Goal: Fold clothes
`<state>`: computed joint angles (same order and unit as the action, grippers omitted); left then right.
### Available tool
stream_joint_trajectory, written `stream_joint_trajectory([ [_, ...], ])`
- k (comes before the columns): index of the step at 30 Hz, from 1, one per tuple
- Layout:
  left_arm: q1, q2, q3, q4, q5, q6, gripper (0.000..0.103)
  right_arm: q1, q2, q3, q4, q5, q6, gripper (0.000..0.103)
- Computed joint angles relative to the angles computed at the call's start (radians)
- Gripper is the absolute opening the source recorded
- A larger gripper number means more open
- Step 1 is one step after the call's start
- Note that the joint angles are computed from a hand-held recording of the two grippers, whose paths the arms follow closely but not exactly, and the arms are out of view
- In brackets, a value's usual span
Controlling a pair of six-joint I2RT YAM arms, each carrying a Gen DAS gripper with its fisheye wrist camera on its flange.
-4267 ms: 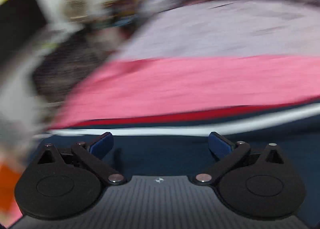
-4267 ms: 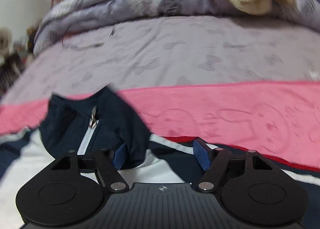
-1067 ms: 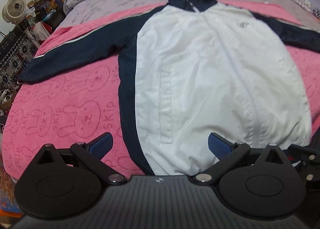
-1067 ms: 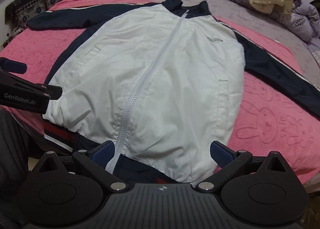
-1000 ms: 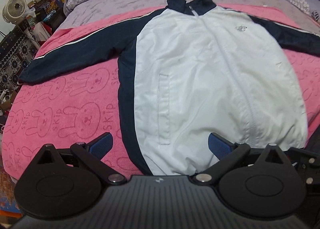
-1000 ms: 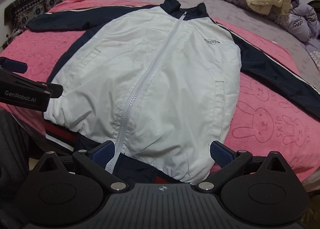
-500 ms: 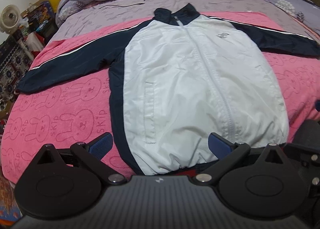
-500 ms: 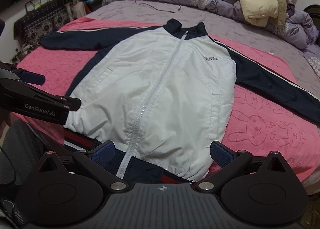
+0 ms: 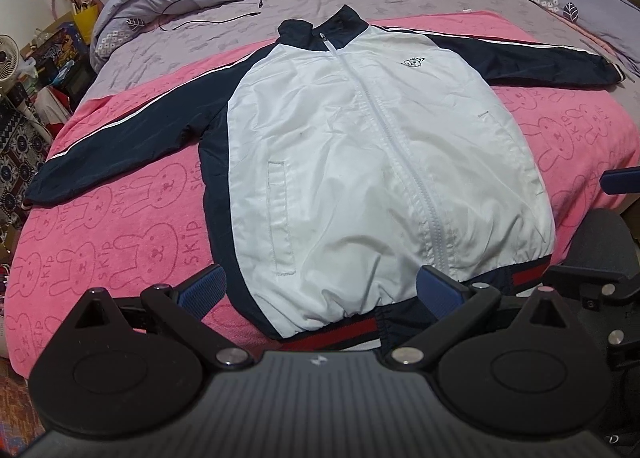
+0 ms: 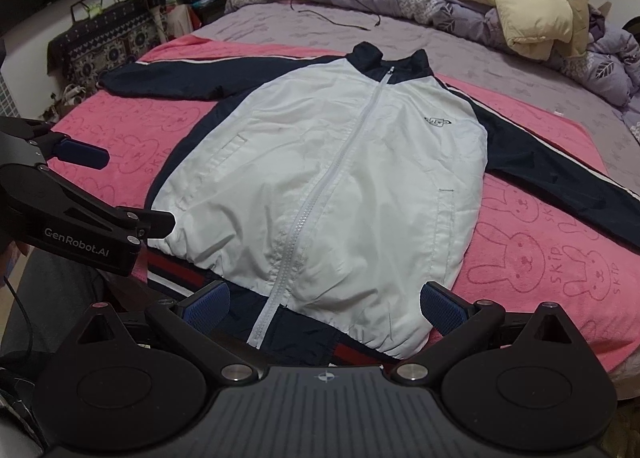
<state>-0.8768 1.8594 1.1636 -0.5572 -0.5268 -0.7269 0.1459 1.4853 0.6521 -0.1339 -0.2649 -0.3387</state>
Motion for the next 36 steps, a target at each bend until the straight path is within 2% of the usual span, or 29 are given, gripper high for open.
stream_joint_trajectory([
  [12,-0.028,-0.031,-0.012,-0.008,-0.025,0.024,0.103,-0.001,-0.014,-0.005,-0.002,-0.015,-0.028,0.103],
  [36,0.002,-0.021,-0.041,0.035,0.025,0.035,0.103,0.003,0.007,0.004,0.007,-0.001,-0.022,0.103],
])
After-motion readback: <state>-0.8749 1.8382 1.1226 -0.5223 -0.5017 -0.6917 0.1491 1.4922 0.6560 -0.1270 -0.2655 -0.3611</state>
